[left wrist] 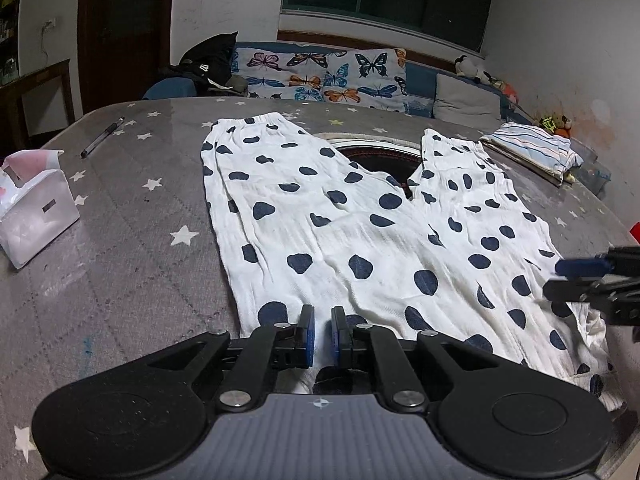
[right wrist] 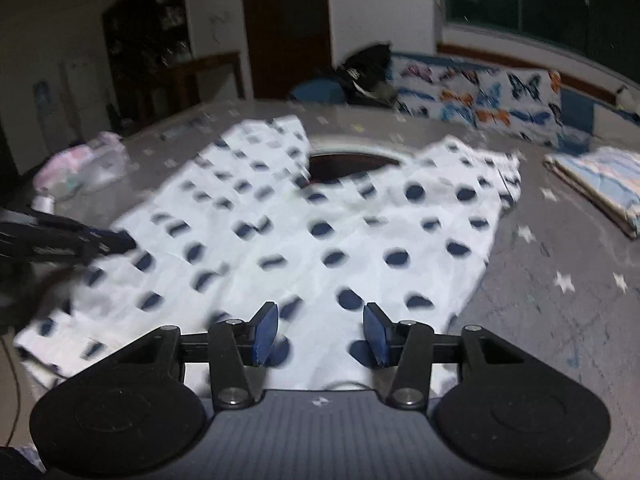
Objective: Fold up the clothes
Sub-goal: 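Lay the pants flat with legs spread and release both grippers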
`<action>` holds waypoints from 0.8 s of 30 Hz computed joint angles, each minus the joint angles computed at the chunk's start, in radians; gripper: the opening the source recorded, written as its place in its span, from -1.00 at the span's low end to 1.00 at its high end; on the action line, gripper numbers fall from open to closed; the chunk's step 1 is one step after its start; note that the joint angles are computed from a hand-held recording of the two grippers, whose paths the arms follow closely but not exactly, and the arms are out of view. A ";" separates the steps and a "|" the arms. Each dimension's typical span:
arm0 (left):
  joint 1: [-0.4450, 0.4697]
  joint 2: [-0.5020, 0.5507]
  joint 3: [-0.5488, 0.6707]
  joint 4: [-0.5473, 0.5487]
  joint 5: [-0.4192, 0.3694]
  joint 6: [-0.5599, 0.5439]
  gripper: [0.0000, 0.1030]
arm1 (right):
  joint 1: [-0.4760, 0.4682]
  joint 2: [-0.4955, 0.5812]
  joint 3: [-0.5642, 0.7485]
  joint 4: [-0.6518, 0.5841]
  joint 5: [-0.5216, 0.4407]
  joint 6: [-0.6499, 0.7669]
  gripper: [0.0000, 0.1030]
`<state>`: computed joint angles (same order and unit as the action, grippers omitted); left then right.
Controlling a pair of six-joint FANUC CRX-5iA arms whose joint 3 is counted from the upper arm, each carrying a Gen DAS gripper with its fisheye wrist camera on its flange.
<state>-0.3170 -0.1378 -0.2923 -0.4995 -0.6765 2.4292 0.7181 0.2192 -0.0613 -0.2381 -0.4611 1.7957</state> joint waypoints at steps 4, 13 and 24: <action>0.010 -0.004 -0.009 0.014 0.013 0.000 -0.81 | 0.018 -0.017 -0.077 0.163 0.030 -0.128 -0.12; 0.031 -0.010 -0.022 0.030 0.034 -0.011 -0.81 | 0.012 -0.068 -0.134 0.203 0.025 -0.179 -0.09; 0.047 -0.020 -0.035 0.055 0.046 -0.031 -0.81 | -0.037 0.003 -0.007 0.069 -0.011 -0.095 -0.06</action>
